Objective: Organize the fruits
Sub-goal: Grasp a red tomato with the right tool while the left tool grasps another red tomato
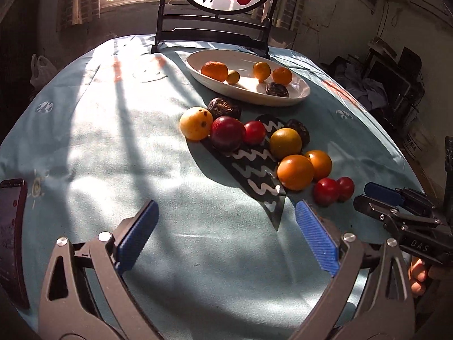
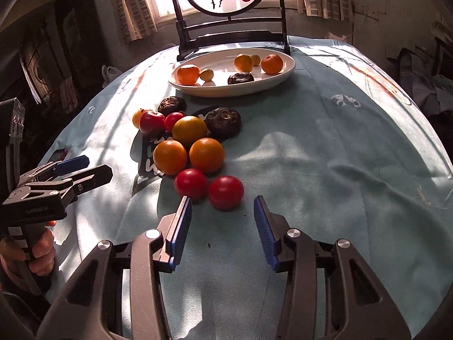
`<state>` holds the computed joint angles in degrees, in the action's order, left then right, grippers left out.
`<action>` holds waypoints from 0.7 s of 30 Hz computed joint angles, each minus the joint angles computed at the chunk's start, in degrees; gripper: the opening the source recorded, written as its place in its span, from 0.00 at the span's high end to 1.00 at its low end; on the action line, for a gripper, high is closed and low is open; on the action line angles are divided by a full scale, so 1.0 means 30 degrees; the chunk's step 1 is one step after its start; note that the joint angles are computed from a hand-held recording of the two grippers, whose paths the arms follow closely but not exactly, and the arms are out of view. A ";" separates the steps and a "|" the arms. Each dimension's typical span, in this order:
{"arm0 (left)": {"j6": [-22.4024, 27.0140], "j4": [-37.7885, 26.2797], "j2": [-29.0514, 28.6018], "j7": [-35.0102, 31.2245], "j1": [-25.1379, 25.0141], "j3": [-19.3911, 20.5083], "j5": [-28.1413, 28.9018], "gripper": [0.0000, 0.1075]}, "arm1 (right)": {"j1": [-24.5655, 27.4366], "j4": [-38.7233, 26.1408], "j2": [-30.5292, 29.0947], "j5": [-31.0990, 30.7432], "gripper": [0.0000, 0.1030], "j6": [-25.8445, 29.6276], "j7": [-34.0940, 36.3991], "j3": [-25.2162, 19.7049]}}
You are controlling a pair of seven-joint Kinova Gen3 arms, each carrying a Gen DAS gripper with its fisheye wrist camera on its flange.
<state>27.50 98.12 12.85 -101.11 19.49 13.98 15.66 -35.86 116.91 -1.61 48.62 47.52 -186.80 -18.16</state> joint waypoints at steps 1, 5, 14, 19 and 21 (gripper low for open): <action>-0.0045 0.0041 -0.0039 0.0061 0.0055 -0.0024 -0.0050 0.08 | 0.0090 -0.0226 0.0150 -0.0385 0.55 0.0114 0.0537 0.0123; -0.0187 0.0214 -0.0122 -0.0411 -0.0252 0.0210 0.0520 0.08 | 0.0438 -0.0947 0.0692 -0.1966 0.56 0.0160 0.3016 0.0701; 0.0062 0.0156 -0.0006 -0.1181 -0.0699 0.0325 0.1624 0.08 | 0.0279 -0.2192 0.1620 -0.2676 0.59 0.1035 0.5966 0.1387; 0.0107 0.0144 0.0024 -0.1356 -0.0678 0.0302 0.1769 0.08 | 0.0180 -0.2494 0.1767 -0.2904 0.63 0.1177 0.6707 0.1581; 0.0100 0.0152 0.0026 -0.1400 -0.0683 0.0309 0.1836 0.08 | 0.0250 -0.2452 0.1725 -0.3102 0.64 0.0942 0.7006 0.1671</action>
<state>27.80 98.57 12.93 -105.31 17.44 14.90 21.17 -35.11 109.56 3.56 39.31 50.35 -165.78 -13.15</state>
